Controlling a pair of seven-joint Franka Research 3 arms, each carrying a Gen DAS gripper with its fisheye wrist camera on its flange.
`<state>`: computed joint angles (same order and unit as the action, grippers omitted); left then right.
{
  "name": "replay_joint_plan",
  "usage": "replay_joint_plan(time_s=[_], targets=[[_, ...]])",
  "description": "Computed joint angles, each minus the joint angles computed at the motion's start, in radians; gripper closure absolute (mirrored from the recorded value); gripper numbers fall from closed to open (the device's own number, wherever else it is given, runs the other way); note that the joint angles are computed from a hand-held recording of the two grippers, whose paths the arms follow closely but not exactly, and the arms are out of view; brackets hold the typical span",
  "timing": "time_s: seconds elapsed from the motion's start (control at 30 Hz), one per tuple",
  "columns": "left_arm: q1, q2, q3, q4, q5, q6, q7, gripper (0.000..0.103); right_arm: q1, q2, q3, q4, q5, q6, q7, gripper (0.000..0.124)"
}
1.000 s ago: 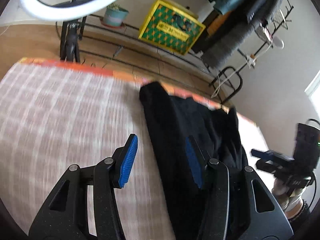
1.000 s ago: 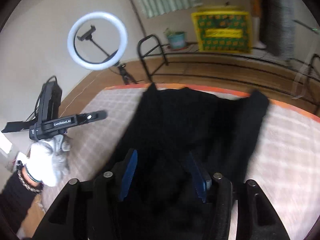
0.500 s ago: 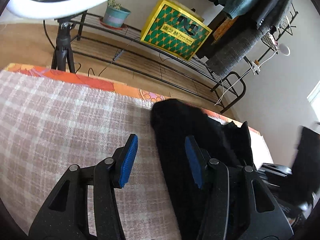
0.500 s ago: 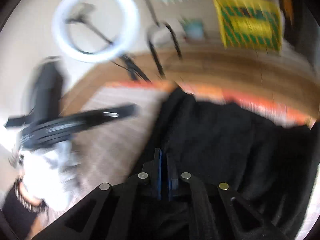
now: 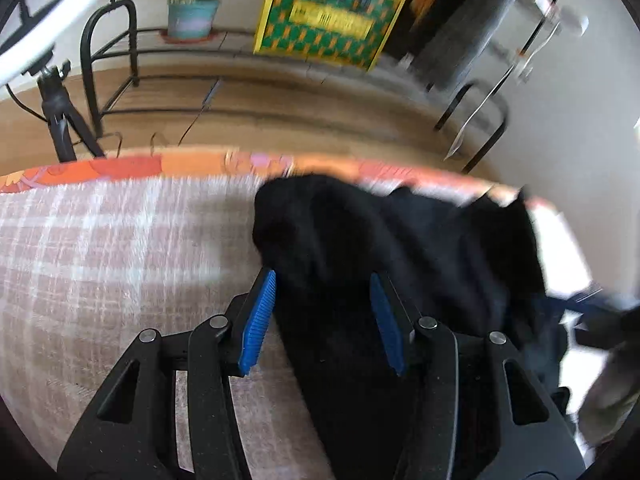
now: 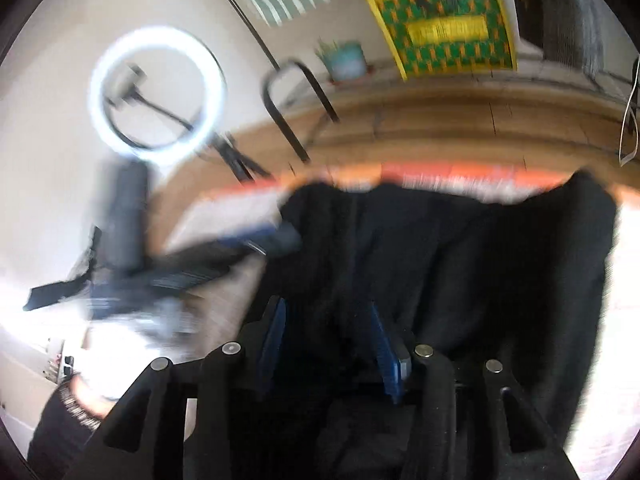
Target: Fold large clothes
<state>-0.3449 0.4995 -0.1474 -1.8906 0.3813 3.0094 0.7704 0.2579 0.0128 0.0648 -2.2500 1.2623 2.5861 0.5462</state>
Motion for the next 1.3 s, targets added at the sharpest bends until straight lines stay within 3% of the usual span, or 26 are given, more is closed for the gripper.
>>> replay_joint_plan(time_s=[0.03,0.1,0.13,0.17,0.27,0.37,0.43,0.53,0.67,0.73,0.8,0.87,1.07,1.1,1.13,1.17,1.23,1.27,1.3], targets=[[-0.053,-0.008,0.055,0.003,0.069,-0.011,-0.055,0.053,-0.017,-0.038,-0.015,-0.028,0.04,-0.01,-0.053,0.074],[-0.127,-0.025,0.124,-0.01,0.083,0.015,-0.065,0.053,-0.039,-0.088,-0.046,-0.066,0.077,0.0,-0.11,0.071],[-0.135,-0.042,0.129,-0.015,0.136,0.026,-0.113,0.053,-0.054,-0.111,-0.065,-0.087,0.083,0.007,-0.127,0.07],[-0.112,-0.045,0.099,-0.014,0.154,0.037,-0.126,0.053,-0.069,-0.125,-0.082,-0.104,0.082,0.012,-0.133,0.07],[0.036,-0.023,-0.122,0.008,0.025,0.094,0.027,0.053,-0.103,-0.107,-0.11,-0.103,0.077,0.033,-0.116,0.07],[0.126,0.079,-0.312,0.126,-0.066,0.028,0.178,0.053,-0.132,-0.053,-0.117,-0.089,0.087,0.077,-0.104,0.072],[0.106,0.155,-0.344,0.236,-0.097,-0.037,0.233,0.053,-0.152,-0.008,-0.118,-0.064,0.075,0.075,-0.082,0.076],[0.039,0.238,-0.312,0.382,-0.143,-0.102,0.243,0.053,-0.176,0.045,-0.106,-0.03,0.064,0.077,-0.079,0.077],[0.054,0.365,-0.389,0.53,-0.258,-0.134,0.321,0.053,-0.201,0.108,-0.085,0.023,0.051,0.071,-0.075,0.077],[0.01,0.378,-0.35,0.57,-0.261,-0.167,0.335,0.055,-0.213,0.146,-0.075,0.063,0.049,0.056,-0.062,0.077],[-0.054,0.371,-0.269,0.595,-0.248,-0.217,0.315,0.095,-0.219,0.189,-0.065,0.112,0.027,0.047,-0.034,0.077],[-0.103,0.36,-0.198,0.592,-0.252,-0.256,0.263,0.095,-0.221,0.223,-0.052,0.153,0.001,0.055,-0.002,0.076],[-0.098,0.333,-0.193,0.538,-0.28,-0.231,0.27,0.096,-0.224,0.325,-0.007,0.265,-0.08,0.058,0.085,0.076],[-0.101,0.335,-0.193,0.543,-0.278,-0.237,0.276,0.096,-0.226,0.336,0.002,0.28,-0.096,0.05,0.09,0.082],[-0.109,0.33,-0.184,0.542,-0.272,-0.244,0.275,0.096,-0.23,0.345,0.015,0.297,-0.105,0.027,0.087,0.104],[-0.11,0.318,-0.18,0.53,-0.268,-0.245,0.278,0.097,-0.229,0.343,0.021,0.296,-0.114,0.034,0.09,0.114],[-0.114,0.301,-0.174,0.515,-0.26,-0.238,0.282,0.097,-0.228,0.321,0.05,0.292,-0.086,0.067,0.017,0.118],[-0.119,0.291,-0.163,0.502,-0.254,-0.229,0.272,0.097,-0.215,0.312,0.061,0.288,-0.082,0.126,-0.029,0.119],[-0.121,0.289,-0.16,0.501,-0.25,-0.223,0.268,0.097,-0.179,0.322,0.037,0.293,-0.118,0.163,-0.004,0.119]])
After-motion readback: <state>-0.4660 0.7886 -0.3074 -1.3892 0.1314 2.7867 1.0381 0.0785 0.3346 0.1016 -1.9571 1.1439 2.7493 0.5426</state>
